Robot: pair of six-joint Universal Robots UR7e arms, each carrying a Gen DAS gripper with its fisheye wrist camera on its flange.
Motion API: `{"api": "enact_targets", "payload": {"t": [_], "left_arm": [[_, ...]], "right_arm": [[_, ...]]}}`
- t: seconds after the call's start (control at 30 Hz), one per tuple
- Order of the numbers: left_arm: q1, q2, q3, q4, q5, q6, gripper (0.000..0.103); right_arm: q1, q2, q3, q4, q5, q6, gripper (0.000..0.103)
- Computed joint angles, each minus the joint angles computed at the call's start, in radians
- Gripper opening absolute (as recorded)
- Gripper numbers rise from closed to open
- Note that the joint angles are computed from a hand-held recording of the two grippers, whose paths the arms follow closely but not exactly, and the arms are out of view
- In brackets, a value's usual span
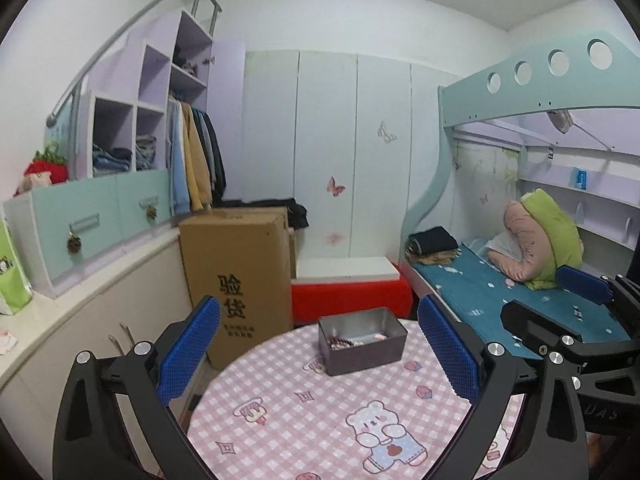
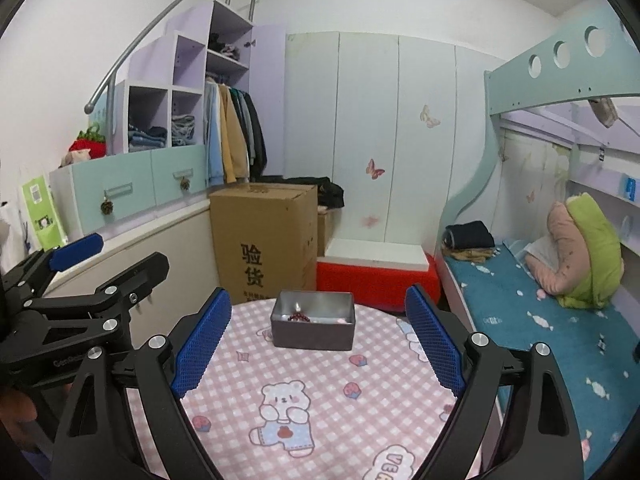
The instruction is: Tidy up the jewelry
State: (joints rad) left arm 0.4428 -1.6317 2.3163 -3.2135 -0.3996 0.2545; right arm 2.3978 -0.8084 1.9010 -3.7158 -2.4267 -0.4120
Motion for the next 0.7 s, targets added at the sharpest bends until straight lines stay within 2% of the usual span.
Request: {"api": "enact_targets", "payload": {"t": [0.13, 0.33, 0.43, 0.7], "left_arm": [[-0.028, 0.038, 0.009, -0.124, 0.035, 0.082, 0.096], [-0.037, 0.063, 0.012, -0.224, 0.030, 0.144, 0.096], [-0.036, 0.068, 0.014, -0.243, 0.022, 0.157, 0.096], [-0.020, 0.075, 0.011, -0.237, 0.001, 0.152, 0.096]], "right_arm": [[0.013, 0.011, -0.004, -0.040, -0.021, -0.023, 0.086], [0.020, 0.012, 0.002, -0.082, -0.031, -0.042, 0.086], [0.021, 0.017, 0.004, -0.108, -0.042, -0.061, 0.086], [0.014, 0.021, 0.001, -0.101, -0.046, -0.046, 0.086]]}}
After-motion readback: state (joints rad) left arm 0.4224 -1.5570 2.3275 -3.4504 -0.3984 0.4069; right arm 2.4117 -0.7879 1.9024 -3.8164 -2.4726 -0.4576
